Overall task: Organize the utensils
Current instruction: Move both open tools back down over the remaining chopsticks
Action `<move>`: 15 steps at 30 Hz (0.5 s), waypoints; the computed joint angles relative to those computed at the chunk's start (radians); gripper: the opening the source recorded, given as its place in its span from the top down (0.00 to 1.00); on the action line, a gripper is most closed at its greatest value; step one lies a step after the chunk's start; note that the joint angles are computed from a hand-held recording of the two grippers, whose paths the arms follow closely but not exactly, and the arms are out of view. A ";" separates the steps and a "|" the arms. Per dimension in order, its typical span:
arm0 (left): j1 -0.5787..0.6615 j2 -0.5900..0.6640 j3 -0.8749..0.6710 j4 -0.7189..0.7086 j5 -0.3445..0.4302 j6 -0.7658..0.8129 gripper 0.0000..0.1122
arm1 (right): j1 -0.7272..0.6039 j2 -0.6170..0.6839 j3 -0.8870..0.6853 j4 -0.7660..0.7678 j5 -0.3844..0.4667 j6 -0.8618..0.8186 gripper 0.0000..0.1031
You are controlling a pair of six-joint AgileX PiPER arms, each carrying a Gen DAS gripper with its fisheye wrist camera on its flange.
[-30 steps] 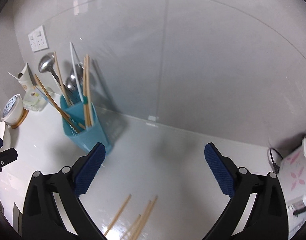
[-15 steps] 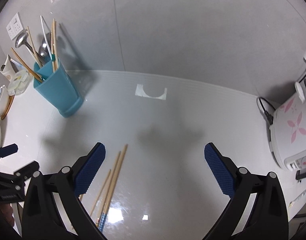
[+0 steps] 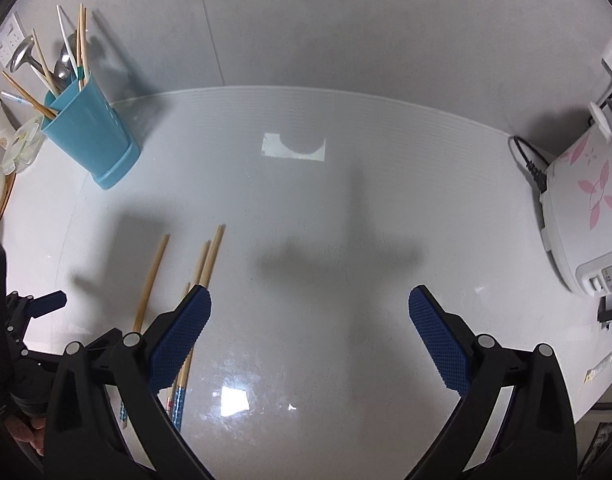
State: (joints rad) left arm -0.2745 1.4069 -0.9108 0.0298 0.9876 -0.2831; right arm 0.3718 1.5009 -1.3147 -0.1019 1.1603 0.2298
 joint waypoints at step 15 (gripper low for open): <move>-0.022 0.050 0.052 0.038 -0.066 0.009 0.47 | 0.068 0.065 0.039 0.043 0.031 0.132 0.08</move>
